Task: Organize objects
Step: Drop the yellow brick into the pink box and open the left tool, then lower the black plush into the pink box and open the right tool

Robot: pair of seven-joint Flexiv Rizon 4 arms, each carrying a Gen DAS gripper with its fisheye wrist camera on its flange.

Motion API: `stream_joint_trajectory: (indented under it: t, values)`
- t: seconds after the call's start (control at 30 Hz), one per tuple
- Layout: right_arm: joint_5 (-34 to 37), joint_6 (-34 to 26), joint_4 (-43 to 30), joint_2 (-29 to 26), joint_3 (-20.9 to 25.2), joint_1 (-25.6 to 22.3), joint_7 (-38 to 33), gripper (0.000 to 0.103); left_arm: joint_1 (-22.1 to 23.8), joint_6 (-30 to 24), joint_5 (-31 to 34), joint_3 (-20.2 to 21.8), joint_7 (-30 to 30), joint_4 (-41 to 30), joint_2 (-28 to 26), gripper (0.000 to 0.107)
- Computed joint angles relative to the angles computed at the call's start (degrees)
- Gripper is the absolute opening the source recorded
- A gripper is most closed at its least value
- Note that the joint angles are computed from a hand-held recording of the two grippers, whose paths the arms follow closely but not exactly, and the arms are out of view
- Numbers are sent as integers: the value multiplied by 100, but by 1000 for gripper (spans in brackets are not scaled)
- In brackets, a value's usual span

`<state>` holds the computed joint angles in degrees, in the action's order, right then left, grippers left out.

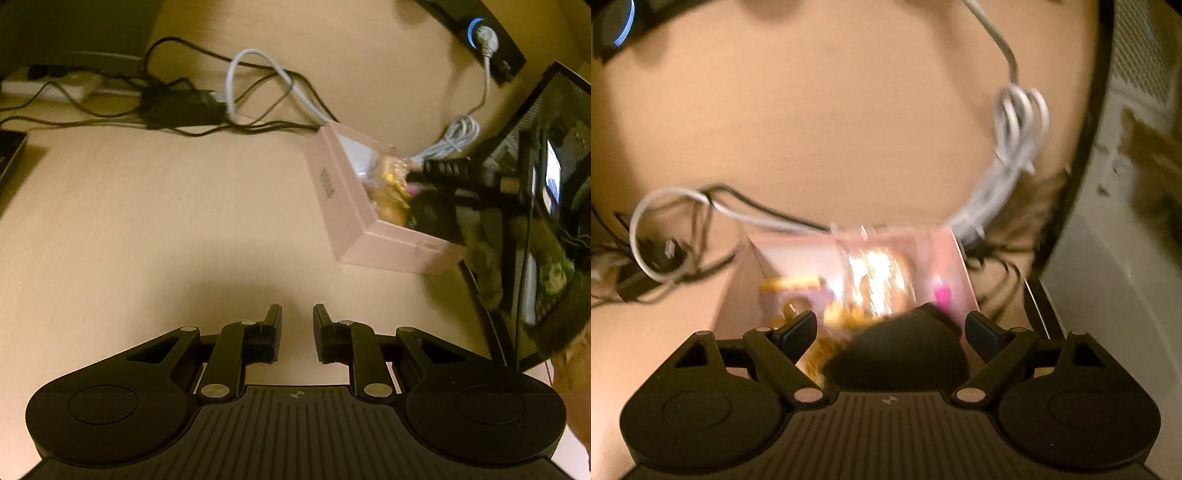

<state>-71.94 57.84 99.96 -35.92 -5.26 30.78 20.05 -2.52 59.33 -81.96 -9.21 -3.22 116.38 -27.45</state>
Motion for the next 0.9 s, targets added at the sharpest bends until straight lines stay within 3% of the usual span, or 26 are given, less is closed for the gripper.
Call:
stream_joint_trajectory:
  t: [0.2, 0.33, 0.5, 0.63, 0.73, 0.77, 0.83, 0.9]
  values:
    - [-846, -47, 803, 564, 125, 89, 918, 88, -9, 66, 67, -58, -57, -136, -102, 20]
    - [-1147, -685, 1241, 910, 482, 133, 816, 91, -105, 51, 151, -200, -48, -328, -190, 20]
    - [-1058, -1273, 1485, 971, 792, 98, 449, 94, -454, 347, -459, -472, 493, -765, -311, 20]
    - [-886, -1513, 1563, 940, 858, 58, 357, 81, -1018, 1302, -383, -533, 440, -1341, -706, 20]
    - [-908, -1559, 1577, 892, 814, -20, 381, 81, -1331, 2121, 438, -432, -228, -1748, -1175, 20]
    - [-945, -1489, 1577, 878, 797, -75, 411, 81, -1408, 2241, 796, -321, -547, -1846, -1307, 26]
    - [-1119, -1215, 1568, 846, 762, -203, 510, 81, -1413, 2286, 1241, -205, -944, -1963, -1470, 52]
    - [-1365, -1073, 1511, 782, 716, -252, 596, 81, -1145, 2689, 1004, -605, -596, -1910, -1490, 69]
